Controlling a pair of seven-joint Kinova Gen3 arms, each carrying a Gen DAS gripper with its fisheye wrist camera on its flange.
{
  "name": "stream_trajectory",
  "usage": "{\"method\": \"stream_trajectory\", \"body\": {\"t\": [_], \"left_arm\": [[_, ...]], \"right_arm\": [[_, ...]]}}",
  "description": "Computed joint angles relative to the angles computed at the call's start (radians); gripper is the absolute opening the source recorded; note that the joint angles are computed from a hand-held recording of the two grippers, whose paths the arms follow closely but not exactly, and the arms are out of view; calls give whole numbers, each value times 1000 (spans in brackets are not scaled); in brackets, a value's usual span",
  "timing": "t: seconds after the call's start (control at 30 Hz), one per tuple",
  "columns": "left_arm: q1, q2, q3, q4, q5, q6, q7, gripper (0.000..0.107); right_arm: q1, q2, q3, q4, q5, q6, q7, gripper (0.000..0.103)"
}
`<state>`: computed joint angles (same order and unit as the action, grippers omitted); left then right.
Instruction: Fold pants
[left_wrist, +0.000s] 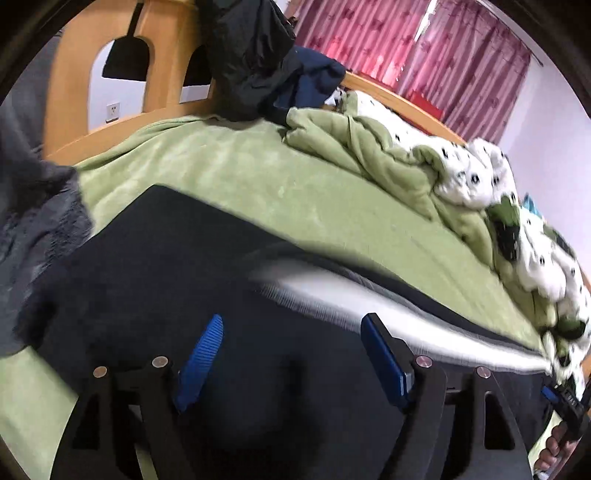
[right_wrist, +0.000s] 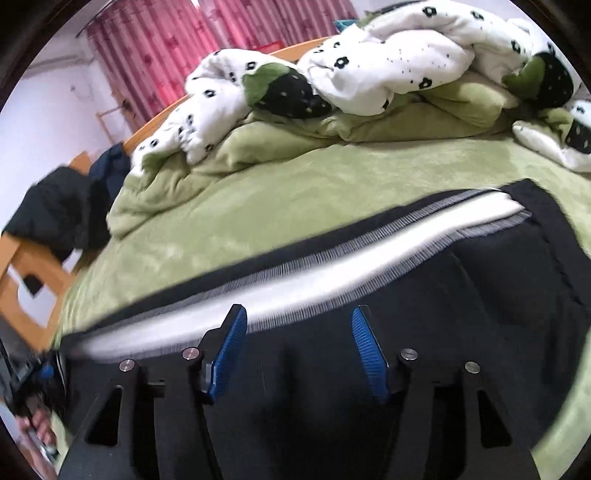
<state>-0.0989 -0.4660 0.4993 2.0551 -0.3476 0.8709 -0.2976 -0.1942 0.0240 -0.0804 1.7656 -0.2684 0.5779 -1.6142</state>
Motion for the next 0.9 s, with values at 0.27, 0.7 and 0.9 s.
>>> {"method": "stream_trajectory", "body": {"t": [0.27,0.7,0.9], "left_arm": [[187,-239,-95,206,278,-14,25,76],[-42,-186,-121,282,373,-227,-121,71],[-154,-120,-12,232,281,-173,-60,16]], "right_arm": [[121,-223,71,280,-207,55,178,72],[1,11,339,201,-606,24,396,73],[-88,88,380,81,-423,0,201,18]]}}
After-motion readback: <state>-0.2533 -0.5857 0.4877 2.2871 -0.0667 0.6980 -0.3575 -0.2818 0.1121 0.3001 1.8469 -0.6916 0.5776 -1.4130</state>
